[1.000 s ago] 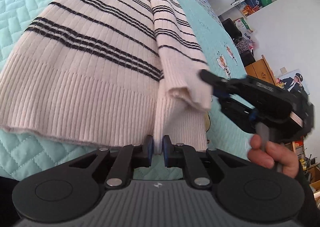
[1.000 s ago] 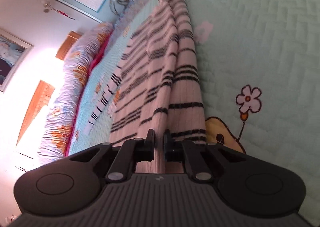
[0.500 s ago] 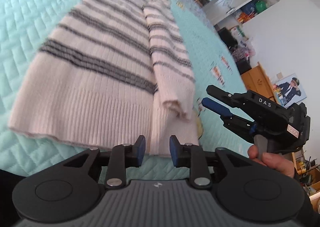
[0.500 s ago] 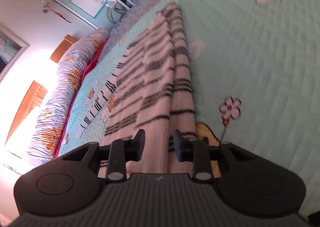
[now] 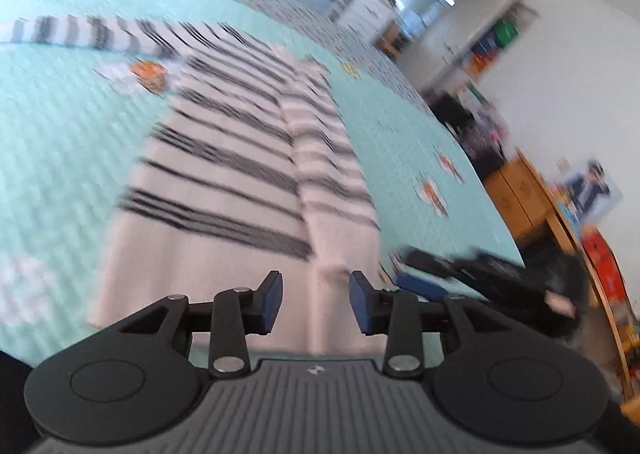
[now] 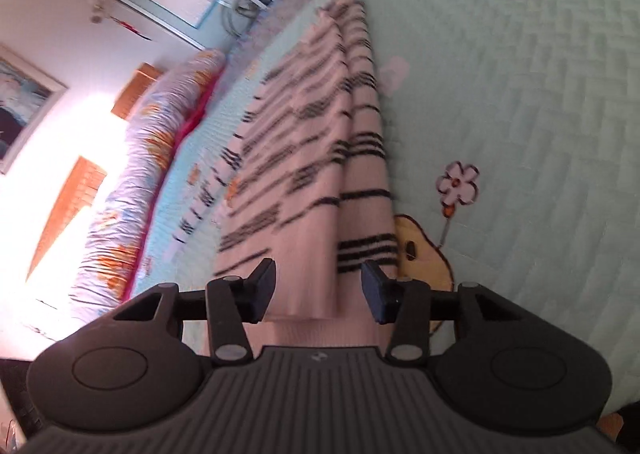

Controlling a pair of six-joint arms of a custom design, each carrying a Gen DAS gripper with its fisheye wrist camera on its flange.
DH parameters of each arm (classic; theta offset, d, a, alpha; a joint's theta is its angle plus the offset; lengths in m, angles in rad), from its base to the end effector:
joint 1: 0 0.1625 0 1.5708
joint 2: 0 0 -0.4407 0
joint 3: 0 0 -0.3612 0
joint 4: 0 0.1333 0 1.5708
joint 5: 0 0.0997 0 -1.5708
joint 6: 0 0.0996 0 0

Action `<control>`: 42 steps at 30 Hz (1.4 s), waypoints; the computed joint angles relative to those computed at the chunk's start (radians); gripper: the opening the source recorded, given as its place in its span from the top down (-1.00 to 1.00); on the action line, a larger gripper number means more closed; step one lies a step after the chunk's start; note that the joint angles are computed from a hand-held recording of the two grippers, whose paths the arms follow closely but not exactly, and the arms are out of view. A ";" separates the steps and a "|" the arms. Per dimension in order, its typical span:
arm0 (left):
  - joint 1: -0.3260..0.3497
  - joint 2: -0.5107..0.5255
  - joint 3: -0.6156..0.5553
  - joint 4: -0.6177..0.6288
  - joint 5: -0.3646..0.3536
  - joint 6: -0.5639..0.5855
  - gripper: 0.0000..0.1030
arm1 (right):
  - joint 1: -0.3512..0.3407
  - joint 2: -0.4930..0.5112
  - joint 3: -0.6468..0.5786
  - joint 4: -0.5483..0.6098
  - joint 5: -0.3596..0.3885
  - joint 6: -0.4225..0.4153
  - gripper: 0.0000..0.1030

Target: Fold clothes

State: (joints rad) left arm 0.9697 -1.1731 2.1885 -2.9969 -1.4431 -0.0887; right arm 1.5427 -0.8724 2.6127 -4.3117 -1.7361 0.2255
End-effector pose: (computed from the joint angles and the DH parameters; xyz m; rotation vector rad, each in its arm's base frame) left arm -0.1578 -0.4883 0.2111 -0.7336 -2.9606 0.6638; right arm 0.1068 -0.3621 0.1749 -0.4635 -2.6671 1.4933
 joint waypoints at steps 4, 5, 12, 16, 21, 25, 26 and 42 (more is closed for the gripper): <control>0.065 -0.013 -0.024 -0.123 0.066 -0.153 0.12 | 0.028 -0.012 0.002 -0.017 0.020 0.007 -0.02; 0.081 -0.015 -0.030 -0.148 0.084 -0.178 0.11 | 0.035 -0.017 -0.004 -0.006 0.024 0.005 -0.03; 0.189 0.034 -0.160 -0.219 0.188 -0.253 0.05 | 0.117 -0.028 -0.101 0.181 0.008 -0.005 -0.09; 0.265 0.129 -0.325 -0.196 0.153 -0.318 0.04 | 0.153 -0.023 -0.187 0.312 0.002 -0.013 -0.25; 0.335 0.278 -0.566 -0.108 0.113 -0.442 -0.01 | 0.155 -0.008 -0.234 0.406 -0.001 0.034 -0.25; 0.387 0.398 -0.750 -0.043 0.068 -0.570 -0.02 | 0.150 -0.008 -0.244 0.456 -0.028 0.053 -0.25; 0.398 0.425 -0.788 -0.039 0.052 -0.600 -0.02 | 0.148 -0.007 -0.247 0.463 -0.038 0.060 -0.25; 0.331 0.507 -0.899 -0.136 0.037 -0.247 0.77 | 0.121 -0.020 -0.334 0.549 -0.001 0.047 -0.25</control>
State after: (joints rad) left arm 1.3009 -0.6659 1.2896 -3.1330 -1.4058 -0.3356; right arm 1.6633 -0.8922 2.2787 -3.7629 -1.7367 0.2722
